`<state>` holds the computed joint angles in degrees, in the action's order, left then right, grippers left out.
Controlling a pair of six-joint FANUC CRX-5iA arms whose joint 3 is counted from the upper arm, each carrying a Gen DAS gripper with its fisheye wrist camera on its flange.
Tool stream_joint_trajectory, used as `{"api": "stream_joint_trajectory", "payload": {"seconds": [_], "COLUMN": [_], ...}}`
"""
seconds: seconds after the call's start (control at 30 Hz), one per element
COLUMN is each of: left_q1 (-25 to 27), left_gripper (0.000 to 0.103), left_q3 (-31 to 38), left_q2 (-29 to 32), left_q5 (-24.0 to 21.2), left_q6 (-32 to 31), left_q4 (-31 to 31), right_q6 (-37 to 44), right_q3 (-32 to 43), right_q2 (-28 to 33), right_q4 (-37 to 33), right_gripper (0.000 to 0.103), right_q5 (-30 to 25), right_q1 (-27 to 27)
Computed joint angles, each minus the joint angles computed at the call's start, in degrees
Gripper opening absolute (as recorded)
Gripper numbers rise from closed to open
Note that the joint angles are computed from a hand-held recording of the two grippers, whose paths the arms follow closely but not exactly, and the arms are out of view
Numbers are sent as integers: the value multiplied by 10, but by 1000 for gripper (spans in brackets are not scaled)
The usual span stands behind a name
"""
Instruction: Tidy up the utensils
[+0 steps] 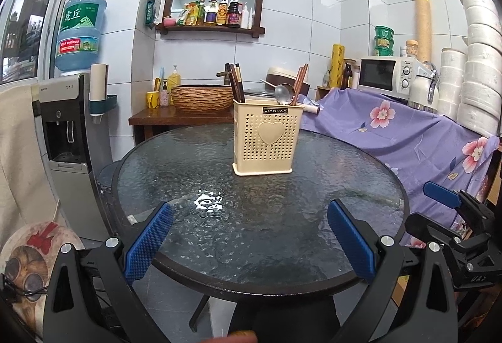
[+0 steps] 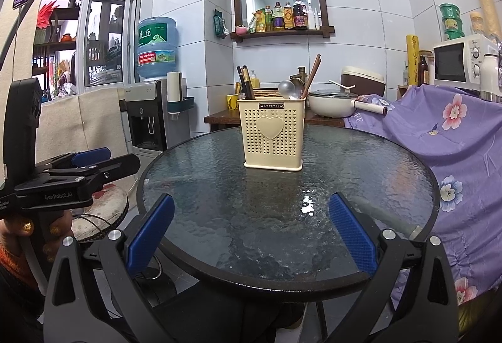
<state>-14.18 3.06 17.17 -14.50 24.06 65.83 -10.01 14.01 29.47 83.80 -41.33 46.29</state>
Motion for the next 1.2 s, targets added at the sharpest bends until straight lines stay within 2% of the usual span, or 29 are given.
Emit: {"api": "stream_joint_trajectory", "payload": {"seconds": [0.1,0.27,1.2], "left_q1": [-3,-1,-2], "left_gripper": [97,97,97], "left_q3": [-3,-1,-4], "left_q2": [-1,-1,-2], "left_q5": [2,2,6], "left_q6": [-12,0,-6], "left_q4": [14,0,5], "right_q6": [1,2,2], "right_q3": [1,0,1], "right_q2": [1,0,0], "right_q4": [-1,-2,-3], "right_gripper": [97,97,97], "right_q5": [-3,-2,-2], "right_q1": [1,1,1]}}
